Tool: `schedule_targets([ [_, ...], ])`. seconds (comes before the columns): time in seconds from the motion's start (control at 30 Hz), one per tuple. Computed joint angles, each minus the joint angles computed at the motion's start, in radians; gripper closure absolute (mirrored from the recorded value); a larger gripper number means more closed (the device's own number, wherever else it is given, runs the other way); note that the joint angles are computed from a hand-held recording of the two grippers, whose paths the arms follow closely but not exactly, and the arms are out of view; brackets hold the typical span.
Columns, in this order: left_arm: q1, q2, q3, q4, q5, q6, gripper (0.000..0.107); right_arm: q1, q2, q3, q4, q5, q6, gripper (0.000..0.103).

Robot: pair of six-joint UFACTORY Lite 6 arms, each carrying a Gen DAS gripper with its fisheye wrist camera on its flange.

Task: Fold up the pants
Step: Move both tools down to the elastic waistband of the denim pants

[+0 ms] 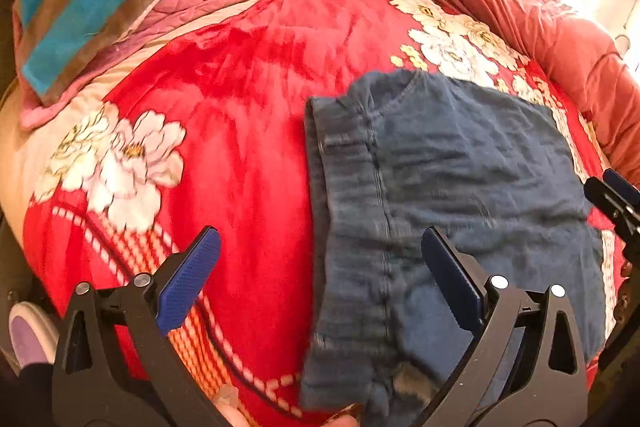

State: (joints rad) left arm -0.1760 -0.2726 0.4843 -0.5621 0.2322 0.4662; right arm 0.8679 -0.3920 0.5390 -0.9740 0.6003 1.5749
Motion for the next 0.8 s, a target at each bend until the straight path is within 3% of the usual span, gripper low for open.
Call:
schedule_targets([
  [0.2, 0.003, 0.199, 0.186, 0.012, -0.014, 0.001, 0.013, -0.110, 0.168, 0.105, -0.005, -0.096, -0.119, 0.004],
  [0.37, -0.009, 0.355, 0.319, 0.128, -0.027, -0.106, 0.013, -0.165, 0.282, 0.184, -0.054, -0.155, -0.157, 0.004],
  [0.67, 0.033, 0.549, 0.472, -0.158, -0.007, 0.225, 0.013, -0.250, 0.518, 0.363, -0.074, -0.191, -0.309, 0.004],
  [0.8, 0.011, 0.592, 0.517, -0.171, -0.017, 0.254, 0.014, -0.298, 0.596, 0.428, -0.044, -0.229, -0.399, 0.004],
])
